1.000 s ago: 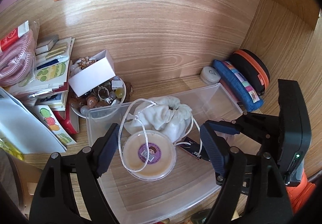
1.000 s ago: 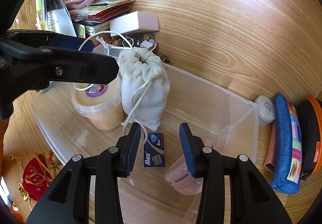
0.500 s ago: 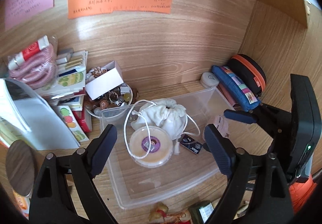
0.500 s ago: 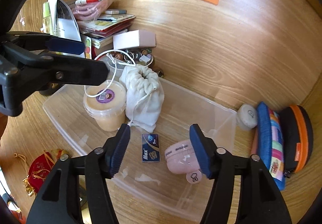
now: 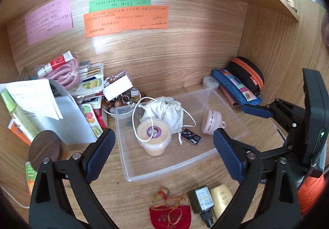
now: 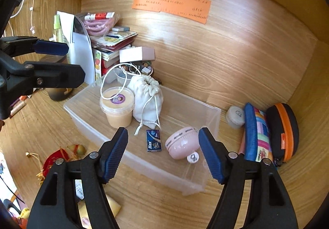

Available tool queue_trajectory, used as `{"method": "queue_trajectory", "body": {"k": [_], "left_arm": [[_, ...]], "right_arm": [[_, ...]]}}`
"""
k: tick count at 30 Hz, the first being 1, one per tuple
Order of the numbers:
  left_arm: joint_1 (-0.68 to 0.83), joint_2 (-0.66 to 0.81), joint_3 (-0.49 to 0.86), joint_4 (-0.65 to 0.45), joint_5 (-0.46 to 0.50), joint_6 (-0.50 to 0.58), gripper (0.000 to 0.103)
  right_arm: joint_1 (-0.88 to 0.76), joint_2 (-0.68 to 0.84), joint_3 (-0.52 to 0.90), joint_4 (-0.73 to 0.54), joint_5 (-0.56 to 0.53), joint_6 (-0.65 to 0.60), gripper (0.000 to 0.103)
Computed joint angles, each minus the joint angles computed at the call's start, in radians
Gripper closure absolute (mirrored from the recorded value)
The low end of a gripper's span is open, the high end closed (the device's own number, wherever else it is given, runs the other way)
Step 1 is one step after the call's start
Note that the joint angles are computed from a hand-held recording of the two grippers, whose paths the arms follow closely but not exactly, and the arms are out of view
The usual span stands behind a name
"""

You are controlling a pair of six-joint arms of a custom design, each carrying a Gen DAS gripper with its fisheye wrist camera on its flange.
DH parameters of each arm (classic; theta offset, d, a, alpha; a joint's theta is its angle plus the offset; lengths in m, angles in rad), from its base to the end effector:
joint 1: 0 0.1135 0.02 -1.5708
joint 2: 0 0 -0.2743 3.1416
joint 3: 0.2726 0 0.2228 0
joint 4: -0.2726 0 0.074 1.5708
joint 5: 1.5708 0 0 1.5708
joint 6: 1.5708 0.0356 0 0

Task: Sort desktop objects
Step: 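Withdraw both grippers from the bin toward the remaining desk items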

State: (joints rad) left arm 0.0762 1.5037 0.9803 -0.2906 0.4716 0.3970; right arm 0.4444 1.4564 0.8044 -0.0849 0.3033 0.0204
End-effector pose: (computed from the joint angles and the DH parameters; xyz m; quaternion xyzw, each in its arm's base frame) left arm 0.2904 0.0060 0.2550 0.2295 0.8782 -0.1269 0.4001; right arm 0.2534 0.1089 0.2309 -0.1304 0.8965 -0.0422 0.4214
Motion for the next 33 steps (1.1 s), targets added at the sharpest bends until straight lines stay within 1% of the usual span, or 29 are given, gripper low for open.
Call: {"method": "queue_trajectory", "body": {"k": [3,5,7,12,15,20,27,31,33], "left_arm": [[0.005,-0.056,-0.047,0.003,-0.013,0.001,0.006],[0.01,-0.088,-0.077,0.009,-0.021,0.002,0.006],[0.019,-0.117,-0.104,0.011,-0.018,0.004,0.006],[0.055,-0.18,-0.177,0.019,-0.011,0.021,0.006],[0.073,-0.216,-0.221,0.025,-0.02,0.031,0.006],[0.11,-0.262,-0.292,0.043,-0.022,0.06,0.006],[0.164,-0.265,-0.376,0.074,-0.018,0.091,0.006],[0.184,-0.236,-0.414,0.1,-0.021,0.096,0.006],[0.186,-0.224,-0.441,0.125,-0.038,0.098,0.006]], "right_arm": [[0.025,-0.048,-0.024,-0.014,0.025,0.02,0.034],[0.036,-0.082,-0.044,-0.02,0.033,0.032,0.028],[0.047,-0.12,-0.07,-0.026,0.04,0.046,0.026],[0.088,-0.212,-0.129,-0.052,0.078,0.089,0.025],[0.118,-0.264,-0.165,-0.069,0.103,0.12,0.022],[0.164,-0.341,-0.225,-0.094,0.136,0.183,0.021],[0.195,-0.419,-0.298,-0.118,0.149,0.255,0.021],[0.203,-0.434,-0.339,-0.118,0.142,0.284,0.021],[0.213,-0.436,-0.365,-0.11,0.148,0.302,0.021]]}}
